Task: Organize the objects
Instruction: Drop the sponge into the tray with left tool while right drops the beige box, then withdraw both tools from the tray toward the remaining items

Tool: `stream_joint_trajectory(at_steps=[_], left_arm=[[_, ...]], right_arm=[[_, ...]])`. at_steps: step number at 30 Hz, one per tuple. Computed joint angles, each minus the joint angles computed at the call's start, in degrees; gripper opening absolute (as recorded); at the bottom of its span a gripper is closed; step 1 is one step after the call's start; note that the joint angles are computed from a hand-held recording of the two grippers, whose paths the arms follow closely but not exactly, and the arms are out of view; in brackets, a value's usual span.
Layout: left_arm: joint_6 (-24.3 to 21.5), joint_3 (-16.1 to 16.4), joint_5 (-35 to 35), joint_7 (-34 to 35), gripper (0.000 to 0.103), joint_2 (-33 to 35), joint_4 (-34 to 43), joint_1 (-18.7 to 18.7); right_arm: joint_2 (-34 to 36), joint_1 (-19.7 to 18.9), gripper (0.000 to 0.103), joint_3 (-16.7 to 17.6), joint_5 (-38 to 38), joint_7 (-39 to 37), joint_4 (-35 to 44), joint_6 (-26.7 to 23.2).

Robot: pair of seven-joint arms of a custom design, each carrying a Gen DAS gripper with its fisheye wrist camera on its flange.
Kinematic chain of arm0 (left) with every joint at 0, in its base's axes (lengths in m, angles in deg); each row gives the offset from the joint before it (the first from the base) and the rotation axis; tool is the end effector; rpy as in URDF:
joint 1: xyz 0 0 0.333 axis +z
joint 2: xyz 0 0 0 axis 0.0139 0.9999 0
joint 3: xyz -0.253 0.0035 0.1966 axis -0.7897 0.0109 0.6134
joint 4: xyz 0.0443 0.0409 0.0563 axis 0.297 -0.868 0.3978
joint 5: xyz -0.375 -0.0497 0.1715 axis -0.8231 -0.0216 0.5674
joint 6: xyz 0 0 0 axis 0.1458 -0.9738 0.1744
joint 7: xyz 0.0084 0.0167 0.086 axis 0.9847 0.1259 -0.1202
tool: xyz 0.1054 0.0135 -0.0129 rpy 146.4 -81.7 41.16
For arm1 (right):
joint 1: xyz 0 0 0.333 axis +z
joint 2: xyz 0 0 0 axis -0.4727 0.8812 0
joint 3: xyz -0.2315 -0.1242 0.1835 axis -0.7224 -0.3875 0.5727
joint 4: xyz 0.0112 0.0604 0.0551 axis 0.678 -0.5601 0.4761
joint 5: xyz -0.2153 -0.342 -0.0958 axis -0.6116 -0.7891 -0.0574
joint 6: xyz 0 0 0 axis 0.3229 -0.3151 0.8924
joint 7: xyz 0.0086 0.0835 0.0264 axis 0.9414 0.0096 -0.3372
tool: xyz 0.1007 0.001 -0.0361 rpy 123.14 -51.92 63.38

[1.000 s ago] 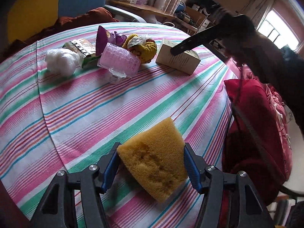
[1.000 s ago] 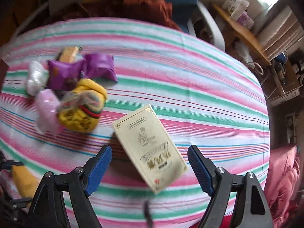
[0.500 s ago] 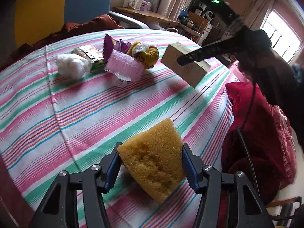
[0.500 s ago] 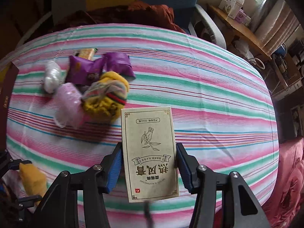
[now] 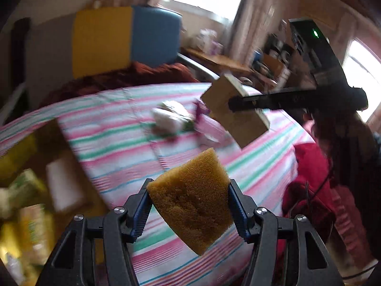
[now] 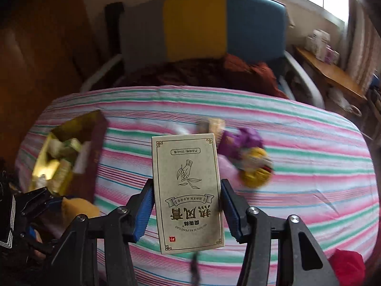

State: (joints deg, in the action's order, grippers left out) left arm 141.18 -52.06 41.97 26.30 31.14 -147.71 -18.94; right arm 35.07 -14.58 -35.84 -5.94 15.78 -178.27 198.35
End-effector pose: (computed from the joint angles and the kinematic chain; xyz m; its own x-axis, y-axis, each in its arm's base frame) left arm 0.3409 -0.3513 0.4774 -0.2363 -0.9429 0.2348 -0.7150 0.0052 -0.6991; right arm 0.4890 0.1129 0.5210 0.5397 -0.8318 -0.1298 -0.7236 -0.3795 -0.5766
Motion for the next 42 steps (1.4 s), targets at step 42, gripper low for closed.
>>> stream_joint_trajectory(at_steps=[42], left_arm=[[-39.7, -2.2, 3.3, -21.6, 0.099, -36.4, -18.9, 0.6]], right_arm=[[4.1, 16.7, 0.074, 12.3, -7.4, 16.9, -5.0, 20.0]])
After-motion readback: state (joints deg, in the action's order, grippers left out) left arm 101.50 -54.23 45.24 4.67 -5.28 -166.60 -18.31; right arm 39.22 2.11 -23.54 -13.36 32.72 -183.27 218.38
